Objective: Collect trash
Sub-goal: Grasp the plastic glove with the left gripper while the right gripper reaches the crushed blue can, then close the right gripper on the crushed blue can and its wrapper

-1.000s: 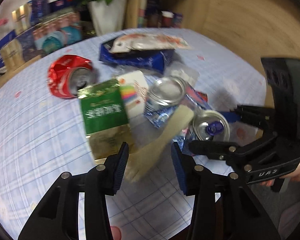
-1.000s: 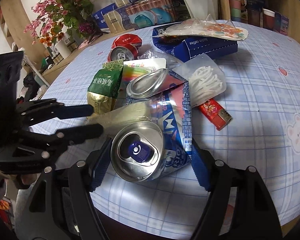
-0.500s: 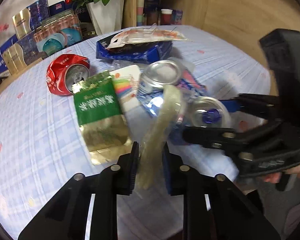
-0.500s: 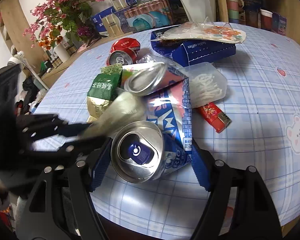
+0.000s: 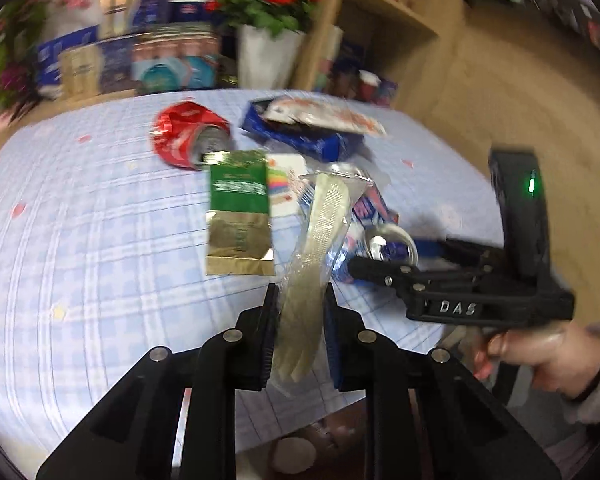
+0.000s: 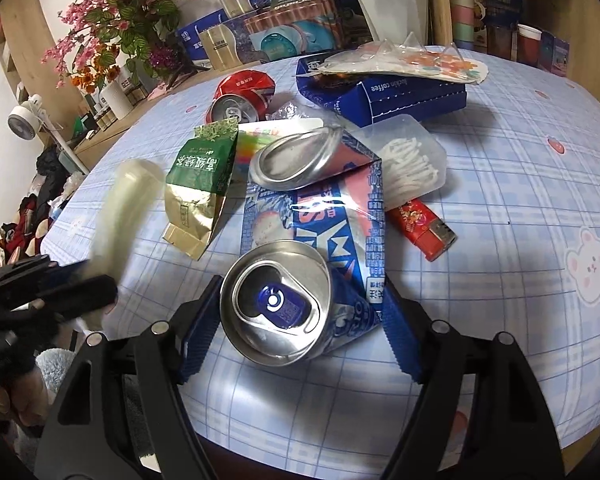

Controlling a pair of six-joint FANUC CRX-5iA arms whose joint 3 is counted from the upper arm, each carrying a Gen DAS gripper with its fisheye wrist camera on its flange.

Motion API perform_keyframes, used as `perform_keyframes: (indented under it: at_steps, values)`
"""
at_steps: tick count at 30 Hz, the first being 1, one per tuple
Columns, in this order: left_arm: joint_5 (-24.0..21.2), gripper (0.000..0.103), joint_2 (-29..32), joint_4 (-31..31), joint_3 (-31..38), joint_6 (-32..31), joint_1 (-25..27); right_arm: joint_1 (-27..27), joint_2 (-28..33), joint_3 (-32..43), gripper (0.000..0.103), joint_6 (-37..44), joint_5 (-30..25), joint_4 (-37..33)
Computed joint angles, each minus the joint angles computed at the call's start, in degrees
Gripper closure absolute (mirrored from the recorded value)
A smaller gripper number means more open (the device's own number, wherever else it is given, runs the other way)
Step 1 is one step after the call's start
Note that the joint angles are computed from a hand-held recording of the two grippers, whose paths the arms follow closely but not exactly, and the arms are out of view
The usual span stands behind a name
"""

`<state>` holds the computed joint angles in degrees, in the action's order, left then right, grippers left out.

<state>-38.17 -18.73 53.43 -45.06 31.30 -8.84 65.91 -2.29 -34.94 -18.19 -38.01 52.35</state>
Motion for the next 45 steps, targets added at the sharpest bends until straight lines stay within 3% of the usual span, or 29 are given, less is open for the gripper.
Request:
perform_keyframes:
  at_steps: [10, 17, 28, 29, 30, 38, 45]
  values:
    - [1.7, 0.082, -8.82, 2.72, -6.72, 9.87, 2.67, 1.44, -3.14, -3.31, 0.029, -4.95, -0.17, 7.46]
    - [1.66, 0.082, -10.94, 1.34, -7.43, 11.13, 2.9, 1.97, -5.35, -5.0, 0.029, -8.67, -0.93, 10.3]
    - [1.49, 0.082, -13.76, 0.23, -7.49, 11.7, 3.15, 3.88, -6.96, -4.72, 0.032, -7.59, -4.03, 10.63]
    - [1.32, 0.082, -14.05, 0.25, -7.56, 11.76, 3.27, 3.85, -7.21, -5.02, 0.062, -8.03, -3.64, 11.13]
    - [1.03, 0.082, -14.42, 0.22, -7.65, 11.84, 3.44, 4.0, -7.09, -4.55, 0.065, -6.92, -3.7, 9.68]
    - [0.3, 0.082, -15.43, 0.26, -8.25, 12.24, 4.03, 3.22, -7.52, -5.28, 0.066, -8.64, -3.11, 9.07]
    - [0.23, 0.082, -14.64, 1.05, -8.6, 11.43, 4.07, -0.09, -9.33, -7.81, 0.064, -15.04, 1.95, 10.47]
